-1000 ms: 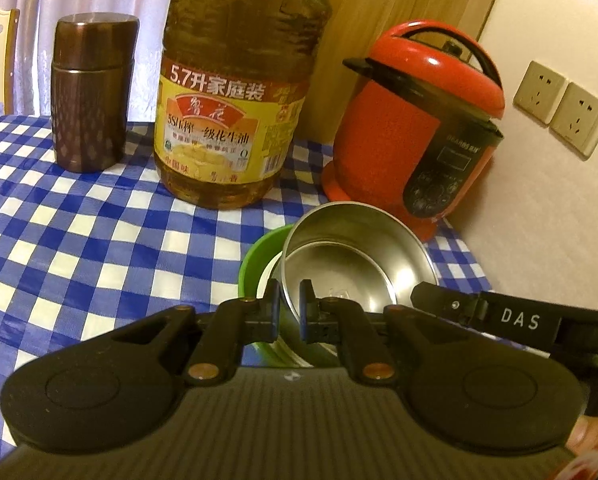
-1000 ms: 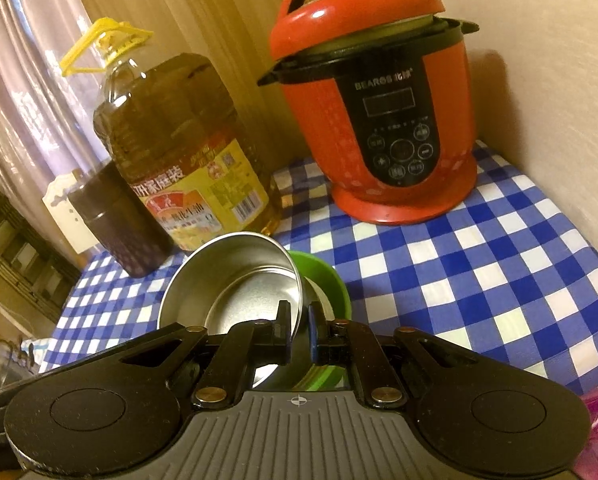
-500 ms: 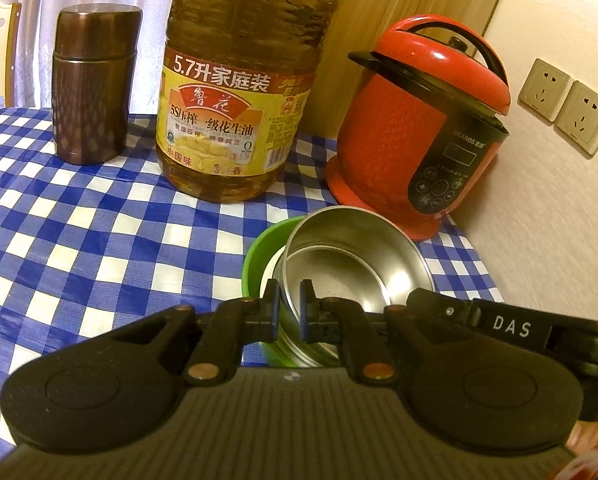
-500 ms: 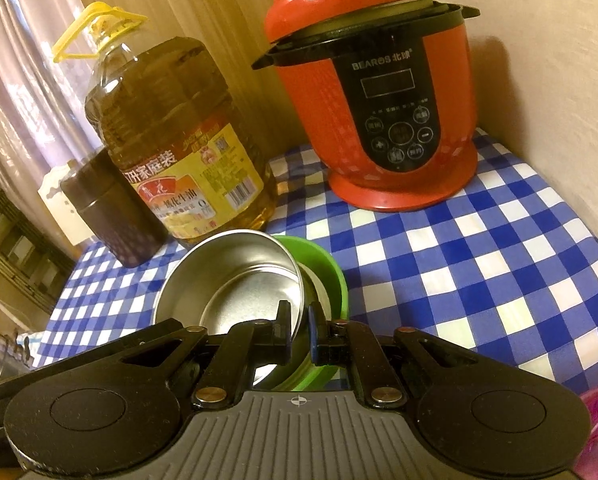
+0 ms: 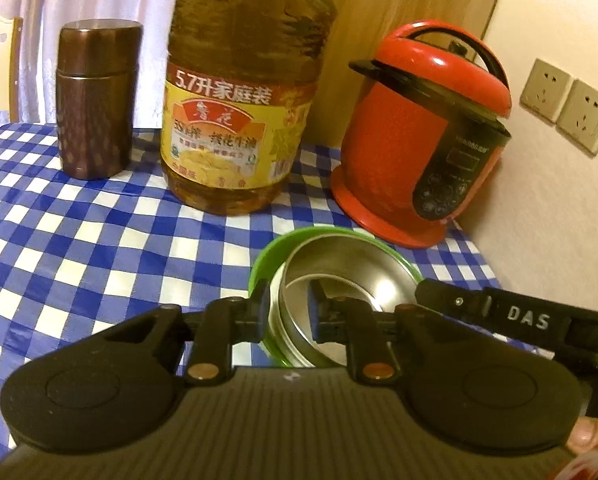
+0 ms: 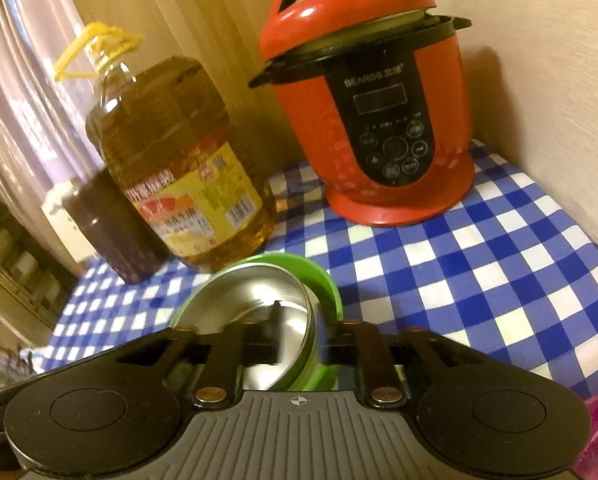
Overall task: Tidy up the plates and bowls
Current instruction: 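Open the right tool off the steel bowl while the left tool releases it too, then grasp the green bowl rim with the left tool while the right tool grasps its other side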
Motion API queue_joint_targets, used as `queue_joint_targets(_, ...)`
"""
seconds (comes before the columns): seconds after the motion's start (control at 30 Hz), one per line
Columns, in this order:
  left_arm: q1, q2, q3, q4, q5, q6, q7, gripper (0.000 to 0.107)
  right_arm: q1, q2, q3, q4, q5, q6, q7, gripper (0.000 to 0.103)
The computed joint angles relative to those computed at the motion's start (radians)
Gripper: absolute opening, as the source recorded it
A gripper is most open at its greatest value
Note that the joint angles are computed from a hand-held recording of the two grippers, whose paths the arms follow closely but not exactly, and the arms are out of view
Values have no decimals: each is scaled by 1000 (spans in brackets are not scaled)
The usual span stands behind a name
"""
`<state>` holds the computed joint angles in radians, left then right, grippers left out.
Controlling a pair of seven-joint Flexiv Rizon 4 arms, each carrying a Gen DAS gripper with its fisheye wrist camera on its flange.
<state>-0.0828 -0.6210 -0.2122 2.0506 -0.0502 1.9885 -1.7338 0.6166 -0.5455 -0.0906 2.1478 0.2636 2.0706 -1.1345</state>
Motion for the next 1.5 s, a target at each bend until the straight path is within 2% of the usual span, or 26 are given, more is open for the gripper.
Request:
queue_joint_targets(0.07, -5, 0, 7, 1, -3, 10, -2, 17, 10, -3, -8, 1, 14, 17, -3, 53)
queue_joint_targets(0.37, 7, -15, 5, -2, -5, 5, -8, 20, 47, -3, -46, 0, 41, -20, -28, 53)
queue_joint_targets(0.7, 56, -38, -41, -7, 30, 15, -31, 22, 25, -29, -40, 1, 3, -41, -5, 53)
queue_joint_targets(0.97, 71, -55, -52, -14, 40, 14, -48, 22, -59, -46, 27, 3, -49, -23, 50, 53)
queue_joint_targets(1.5, 191, -125, -164, -41, 130, 36, -137, 22, -181, -85, 124, -15, -147, 27, 146, 53)
